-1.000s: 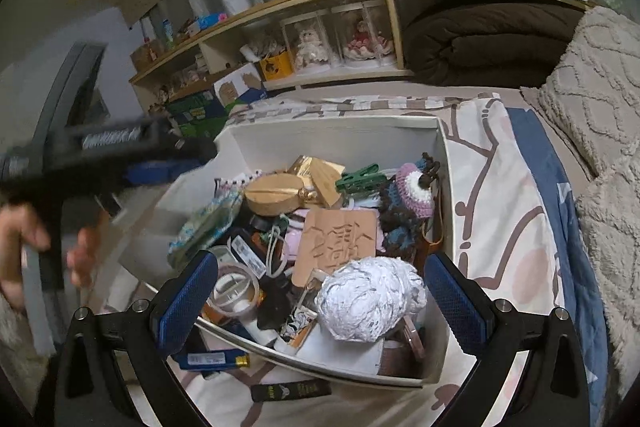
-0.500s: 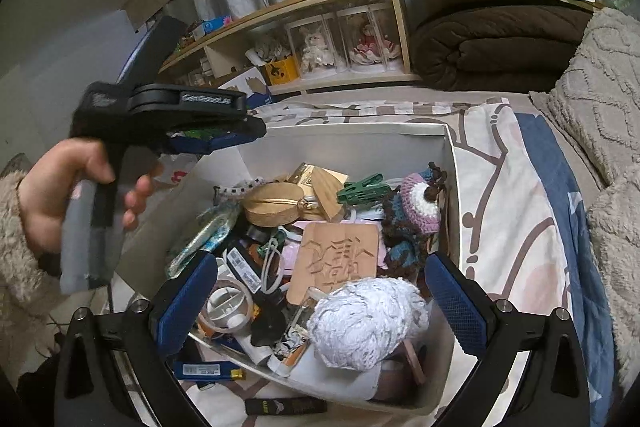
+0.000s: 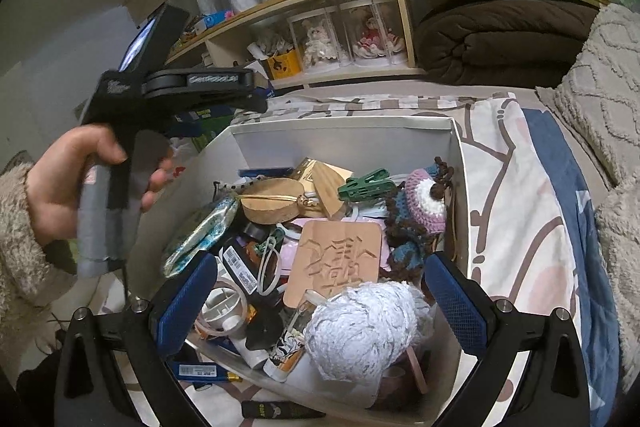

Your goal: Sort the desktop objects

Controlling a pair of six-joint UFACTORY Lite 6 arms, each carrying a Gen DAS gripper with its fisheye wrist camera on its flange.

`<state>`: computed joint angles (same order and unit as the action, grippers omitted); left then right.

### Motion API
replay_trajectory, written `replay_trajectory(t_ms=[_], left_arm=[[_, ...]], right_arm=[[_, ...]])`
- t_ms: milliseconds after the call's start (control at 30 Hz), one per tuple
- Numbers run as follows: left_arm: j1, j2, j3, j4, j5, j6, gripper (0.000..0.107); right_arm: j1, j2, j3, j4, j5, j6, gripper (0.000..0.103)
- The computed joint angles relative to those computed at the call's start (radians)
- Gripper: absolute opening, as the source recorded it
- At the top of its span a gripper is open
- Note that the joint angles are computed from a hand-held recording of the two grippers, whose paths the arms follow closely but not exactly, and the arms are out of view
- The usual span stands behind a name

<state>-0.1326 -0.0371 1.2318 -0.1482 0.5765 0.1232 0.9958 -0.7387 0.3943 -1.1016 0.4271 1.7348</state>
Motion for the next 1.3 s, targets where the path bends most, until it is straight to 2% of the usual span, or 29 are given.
replay_trajectory(t_ms=[367, 667, 867, 1067, 1167, 1300], left_arm=[[0.108, -0.214, -0.148, -0.198, 0.090, 0.214, 0.103], [0.181, -0.463, -0.281, -0.298, 0.169, 0.356, 0.103], [0.302, -0.604, -0.339, -0.403, 0.234, 0.487, 0.103], [0.399, -0.729, -0.367, -0.358, 0.266, 0.540, 0.103], [0.540, -0.773, -0.364, -0.448, 0.355, 0.666, 0.103], [0.767, -0.826, -0.355, -0.571, 0.538, 0.827, 0.103]], right_arm=[[0.060, -0.050, 0.014, 0.051, 0.096, -0.032, 0.103], [0.171, -0.101, 0.039, 0.044, 0.273, -0.012, 0.103], [0.293, -0.097, 0.064, 0.012, 0.413, 0.051, 0.103], [0.422, -0.065, 0.113, 0.000, 0.542, 0.104, 0.103], [0.521, -0.045, 0.143, -0.006, 0.640, 0.147, 0.103], [0.638, -0.018, 0.185, -0.001, 0.755, 0.191, 0.103]])
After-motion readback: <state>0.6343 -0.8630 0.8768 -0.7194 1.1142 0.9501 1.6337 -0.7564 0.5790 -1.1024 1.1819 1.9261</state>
